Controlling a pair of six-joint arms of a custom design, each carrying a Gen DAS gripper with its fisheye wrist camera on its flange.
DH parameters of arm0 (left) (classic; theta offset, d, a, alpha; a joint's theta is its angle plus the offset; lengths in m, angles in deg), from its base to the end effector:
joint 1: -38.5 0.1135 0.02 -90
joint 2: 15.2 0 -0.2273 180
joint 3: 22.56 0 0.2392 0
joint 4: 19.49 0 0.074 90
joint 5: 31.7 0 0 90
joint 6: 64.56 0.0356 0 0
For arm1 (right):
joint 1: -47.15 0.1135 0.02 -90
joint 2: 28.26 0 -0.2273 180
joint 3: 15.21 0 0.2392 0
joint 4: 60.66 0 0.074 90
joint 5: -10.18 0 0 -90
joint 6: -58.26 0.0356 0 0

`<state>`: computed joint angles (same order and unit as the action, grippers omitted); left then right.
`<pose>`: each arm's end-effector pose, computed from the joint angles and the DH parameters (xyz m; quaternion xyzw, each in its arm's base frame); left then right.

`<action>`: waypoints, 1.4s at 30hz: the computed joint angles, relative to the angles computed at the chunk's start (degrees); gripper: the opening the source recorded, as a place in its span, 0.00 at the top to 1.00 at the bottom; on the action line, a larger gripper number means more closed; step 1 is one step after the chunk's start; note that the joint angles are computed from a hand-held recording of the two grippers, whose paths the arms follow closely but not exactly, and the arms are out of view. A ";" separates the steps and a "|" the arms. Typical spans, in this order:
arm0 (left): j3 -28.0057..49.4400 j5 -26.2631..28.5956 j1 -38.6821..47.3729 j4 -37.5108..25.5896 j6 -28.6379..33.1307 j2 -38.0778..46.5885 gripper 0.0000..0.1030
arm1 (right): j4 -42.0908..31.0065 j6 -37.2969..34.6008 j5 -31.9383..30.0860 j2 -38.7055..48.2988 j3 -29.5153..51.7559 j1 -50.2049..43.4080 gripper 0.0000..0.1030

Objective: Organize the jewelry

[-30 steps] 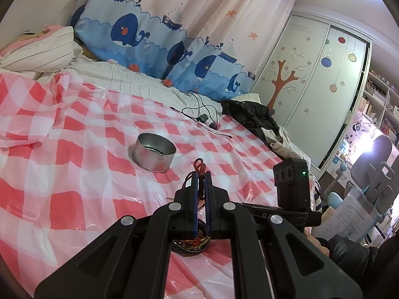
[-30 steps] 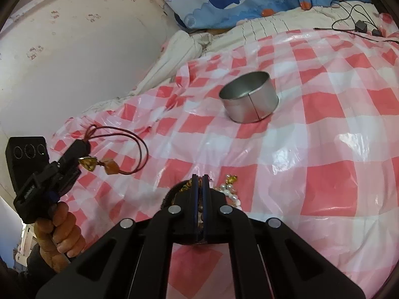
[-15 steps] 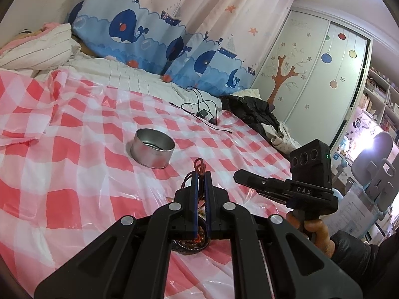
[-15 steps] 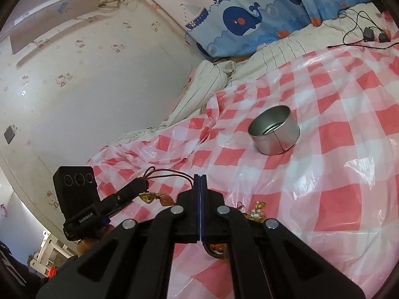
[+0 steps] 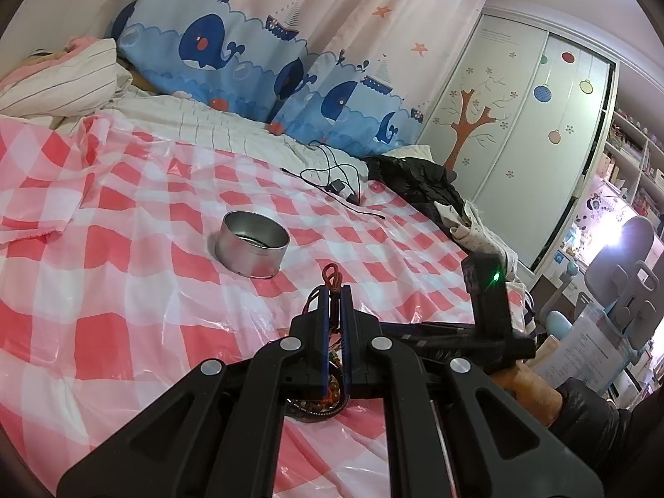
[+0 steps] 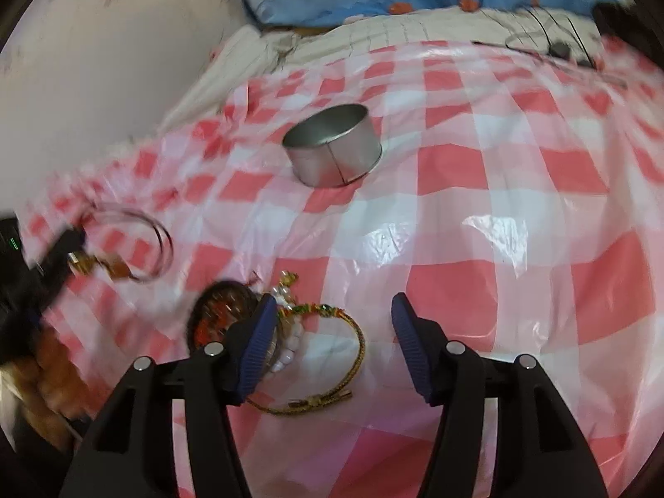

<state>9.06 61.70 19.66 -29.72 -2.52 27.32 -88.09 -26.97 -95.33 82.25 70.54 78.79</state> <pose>0.1787 -0.0632 0.1824 -0.0488 0.8231 -0.2469 0.5090 0.3213 0.2091 0.1406 -0.2603 0.9016 0.2216 0.2651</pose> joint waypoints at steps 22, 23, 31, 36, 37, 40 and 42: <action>10.39 5.99 4.52 4.25 2.23 15.95 0.96 | 12.90 11.66 -17.22 -2.55 2.42 -5.40 0.97; 11.85 6.53 4.99 4.70 2.59 18.01 0.96 | 12.21 11.63 -17.21 -1.19 4.66 -5.63 0.97; 31.10 12.21 11.17 8.83 3.84 43.47 0.96 | 4.22 8.55 -11.35 9.95 23.18 -5.26 0.97; 43.47 15.64 13.94 11.65 1.41 59.48 0.96 | -1.28 7.05 -6.79 19.93 37.94 -5.49 0.96; 45.46 16.10 14.15 11.60 1.32 61.79 0.96 | -3.17 6.75 -6.01 22.91 42.28 -5.45 0.97; 57.03 13.71 14.08 2.49 3.91 71.43 0.90 | -8.41 5.66 -4.77 30.12 53.09 -5.12 0.96; 63.19 10.20 14.03 -4.88 4.97 75.15 0.71 | -12.37 4.93 -4.05 35.33 60.94 -4.55 0.96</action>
